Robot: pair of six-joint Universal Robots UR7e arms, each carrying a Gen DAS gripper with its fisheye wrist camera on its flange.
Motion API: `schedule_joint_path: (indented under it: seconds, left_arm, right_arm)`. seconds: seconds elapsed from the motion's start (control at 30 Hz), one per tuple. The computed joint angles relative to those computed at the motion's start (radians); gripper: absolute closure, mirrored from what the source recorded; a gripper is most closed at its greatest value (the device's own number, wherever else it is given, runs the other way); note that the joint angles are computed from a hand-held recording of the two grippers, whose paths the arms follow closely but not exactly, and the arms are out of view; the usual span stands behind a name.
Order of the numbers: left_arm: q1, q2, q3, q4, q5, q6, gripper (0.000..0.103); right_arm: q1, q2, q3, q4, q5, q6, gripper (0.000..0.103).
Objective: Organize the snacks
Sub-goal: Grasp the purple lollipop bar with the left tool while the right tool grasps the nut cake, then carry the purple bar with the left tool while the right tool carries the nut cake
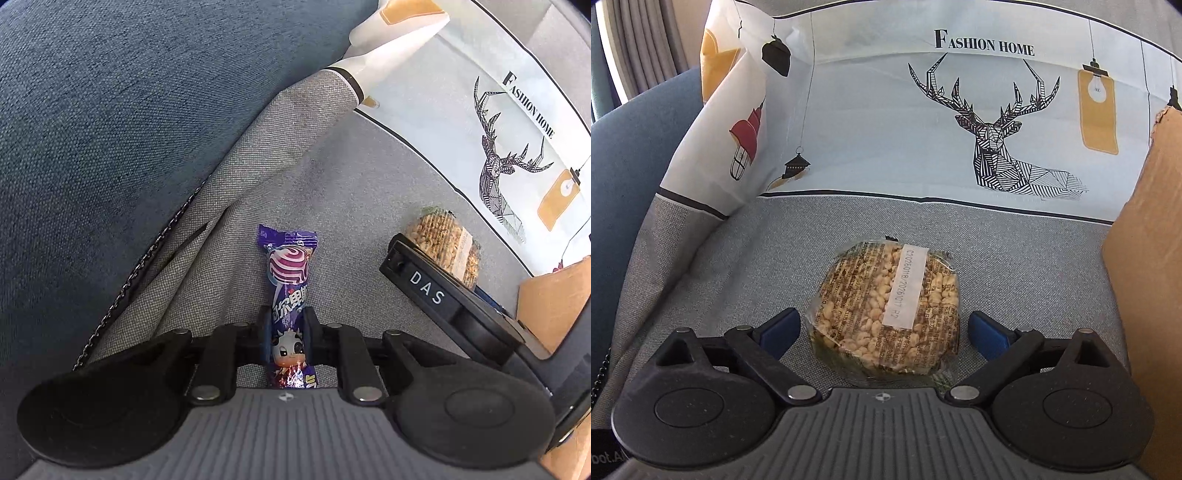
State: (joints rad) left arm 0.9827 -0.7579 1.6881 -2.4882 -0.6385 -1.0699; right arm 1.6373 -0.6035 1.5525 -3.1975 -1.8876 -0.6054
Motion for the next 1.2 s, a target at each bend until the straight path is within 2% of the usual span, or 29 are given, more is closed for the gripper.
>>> schedule_joint_path:
  seconds: [0.07, 0.13, 0.27, 0.47, 0.63, 0.9, 1.07, 1.2]
  left_arm:
    - [0.0, 0.004, -0.005, 0.003, 0.001, 0.001, 0.085]
    - [0.002, 0.006, -0.006, 0.0, 0.0, 0.004, 0.085]
    - [0.004, 0.007, -0.008, -0.003, 0.0, 0.006, 0.085]
    - [0.0, 0.006, -0.004, -0.011, 0.0, -0.004, 0.086]
    - [-0.009, -0.021, 0.046, -0.099, -0.003, 0.012, 0.087]
    - [-0.082, -0.048, 0.134, -0.266, 0.041, 0.096, 0.087]
    - [-0.15, -0.047, 0.186, -0.374, 0.055, 0.139, 0.087]
    - [-0.2, -0.035, 0.205, -0.417, 0.036, 0.164, 0.087]
  right_arm:
    - [0.001, 0.005, 0.003, -0.024, -0.005, -0.021, 0.016]
    - [0.0, 0.005, 0.006, -0.036, 0.0, -0.031, 0.019]
    - [-0.002, 0.003, 0.012, -0.053, 0.001, -0.032, 0.019]
    - [-0.005, -0.029, 0.042, -0.078, 0.013, 0.019, 0.019]
    - [0.0, -0.089, 0.119, -0.135, 0.051, -0.033, 0.019]
    - [0.008, -0.279, 0.306, -0.228, 0.211, -0.111, 0.019]
    - [0.0, -0.454, 0.395, -0.162, 0.308, -0.115, 0.019]
    - [-0.029, -0.588, 0.46, -0.105, 0.354, -0.165, 0.019]
